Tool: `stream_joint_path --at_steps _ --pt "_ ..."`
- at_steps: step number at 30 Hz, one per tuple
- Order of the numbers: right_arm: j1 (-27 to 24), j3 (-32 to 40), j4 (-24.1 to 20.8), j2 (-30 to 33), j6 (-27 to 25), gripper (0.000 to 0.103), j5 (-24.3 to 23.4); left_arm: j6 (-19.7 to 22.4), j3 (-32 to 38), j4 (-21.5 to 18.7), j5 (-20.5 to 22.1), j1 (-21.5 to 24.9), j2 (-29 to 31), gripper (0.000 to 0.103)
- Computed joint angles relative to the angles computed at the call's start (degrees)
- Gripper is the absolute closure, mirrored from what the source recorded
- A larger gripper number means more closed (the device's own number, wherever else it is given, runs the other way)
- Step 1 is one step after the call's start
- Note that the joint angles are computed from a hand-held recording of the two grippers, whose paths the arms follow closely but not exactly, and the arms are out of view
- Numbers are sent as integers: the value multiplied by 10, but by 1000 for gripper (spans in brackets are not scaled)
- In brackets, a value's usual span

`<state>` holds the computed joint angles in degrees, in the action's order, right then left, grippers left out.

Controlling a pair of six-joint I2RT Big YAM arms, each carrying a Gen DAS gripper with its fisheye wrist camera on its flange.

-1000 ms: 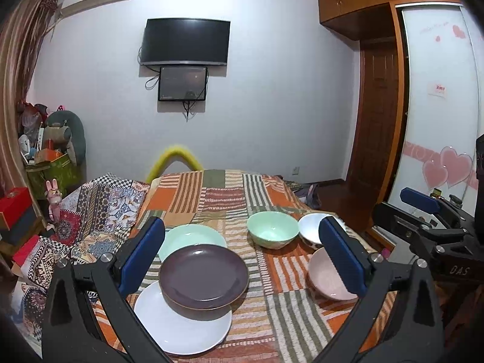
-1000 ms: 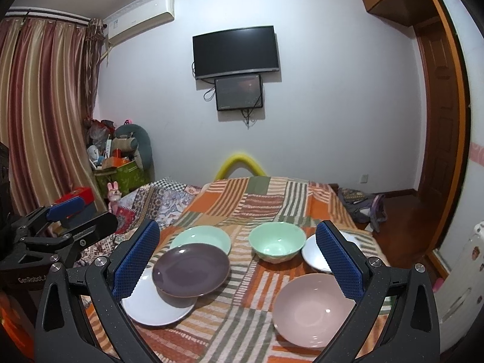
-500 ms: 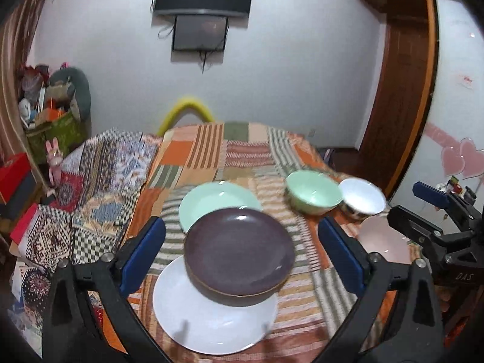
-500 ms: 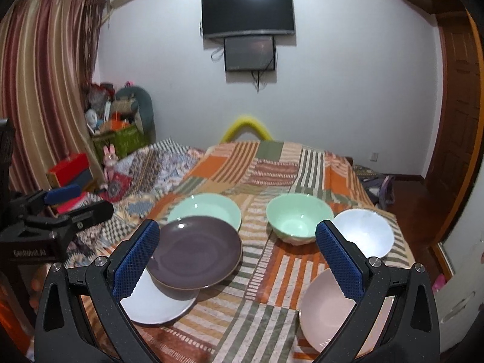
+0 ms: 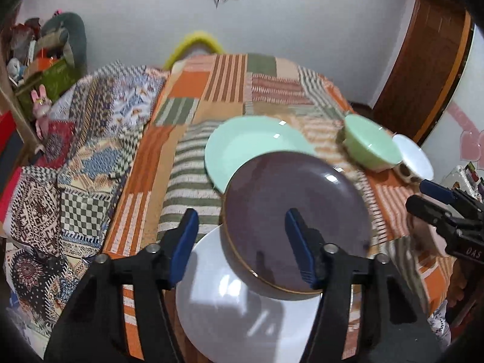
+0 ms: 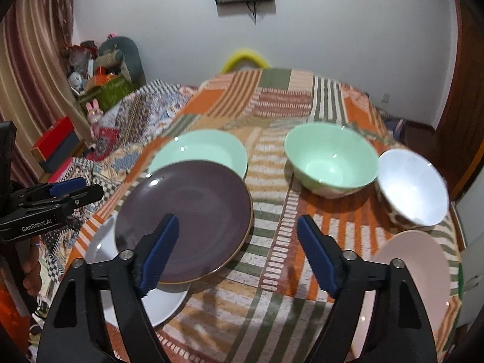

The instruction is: Organize plates and bowls

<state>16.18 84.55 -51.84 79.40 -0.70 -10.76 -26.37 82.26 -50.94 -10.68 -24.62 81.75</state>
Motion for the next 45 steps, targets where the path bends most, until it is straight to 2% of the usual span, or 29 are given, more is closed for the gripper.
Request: stream_joint_path --at_steps 2,6,11,17,23,31,45 --pt "-1 9 -11 16 2 35 -2 2 -5 5 22 13 9 50" --pt "-1 27 -38 47 8 45 -7 3 -12 14 68 35 26 66" --pt "1 38 -58 68 9 57 -9 10 -13 26 94 45 42 71" --pt "-3 49 -81 90 13 70 -38 15 -12 35 116 50 52 79" --pt "-2 58 -84 101 12 76 -55 20 -6 34 116 49 61 82" --pt "0 57 -76 102 12 76 -47 38 -11 41 100 40 57 82" --pt "-12 32 -66 66 2 77 -53 10 -26 38 86 13 25 82"
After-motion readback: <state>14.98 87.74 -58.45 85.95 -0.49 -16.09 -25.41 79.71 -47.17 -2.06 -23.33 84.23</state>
